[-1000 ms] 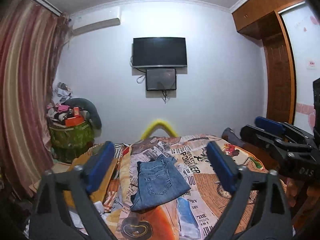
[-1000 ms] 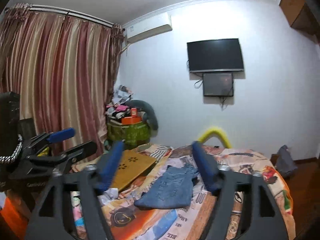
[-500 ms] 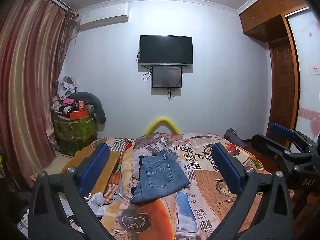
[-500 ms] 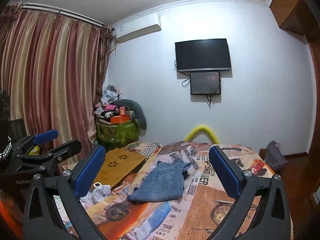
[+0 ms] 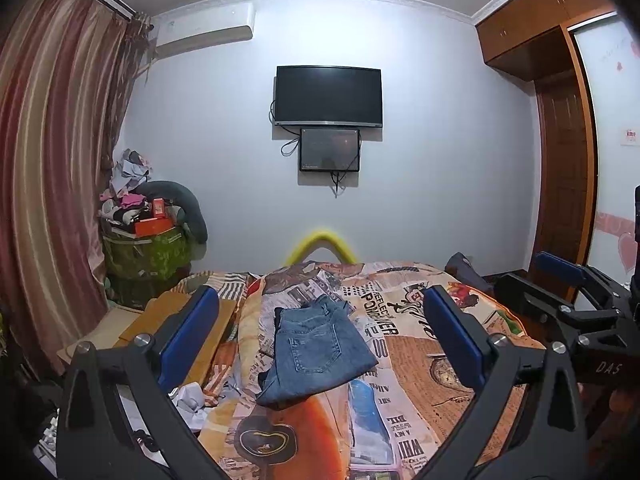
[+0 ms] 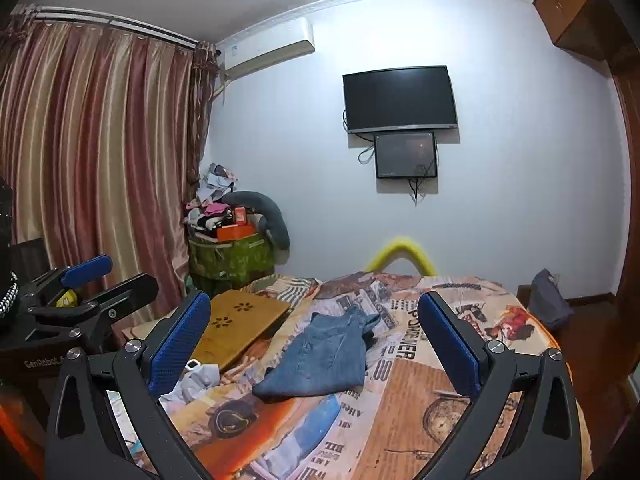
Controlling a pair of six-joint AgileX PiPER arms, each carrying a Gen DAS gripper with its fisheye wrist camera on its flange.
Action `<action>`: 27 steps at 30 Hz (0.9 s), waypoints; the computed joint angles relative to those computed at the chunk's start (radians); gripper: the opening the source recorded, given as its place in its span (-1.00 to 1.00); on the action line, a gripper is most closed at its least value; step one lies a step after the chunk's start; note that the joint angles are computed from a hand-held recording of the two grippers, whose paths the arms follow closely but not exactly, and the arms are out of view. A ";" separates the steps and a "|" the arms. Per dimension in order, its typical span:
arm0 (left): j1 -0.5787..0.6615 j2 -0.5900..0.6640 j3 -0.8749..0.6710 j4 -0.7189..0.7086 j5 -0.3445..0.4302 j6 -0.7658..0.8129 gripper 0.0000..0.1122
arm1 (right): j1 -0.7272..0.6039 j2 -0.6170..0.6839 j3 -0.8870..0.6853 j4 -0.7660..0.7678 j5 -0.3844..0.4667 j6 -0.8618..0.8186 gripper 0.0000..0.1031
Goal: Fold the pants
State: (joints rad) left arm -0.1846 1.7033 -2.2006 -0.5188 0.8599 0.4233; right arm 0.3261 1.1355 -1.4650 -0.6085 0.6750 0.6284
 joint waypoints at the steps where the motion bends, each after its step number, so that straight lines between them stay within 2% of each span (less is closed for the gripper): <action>1: -0.002 0.005 -0.008 0.005 0.004 -0.006 0.83 | -0.002 -0.001 -0.002 0.005 0.004 -0.003 1.00; 27: 0.008 0.033 -0.017 -0.024 0.016 0.005 0.84 | -0.038 -0.008 -0.021 0.084 0.014 -0.080 1.00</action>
State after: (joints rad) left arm -0.1771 1.7360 -2.2179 -0.5429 0.8760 0.4279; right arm 0.2883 1.1273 -1.4855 -0.5249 0.6892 0.5486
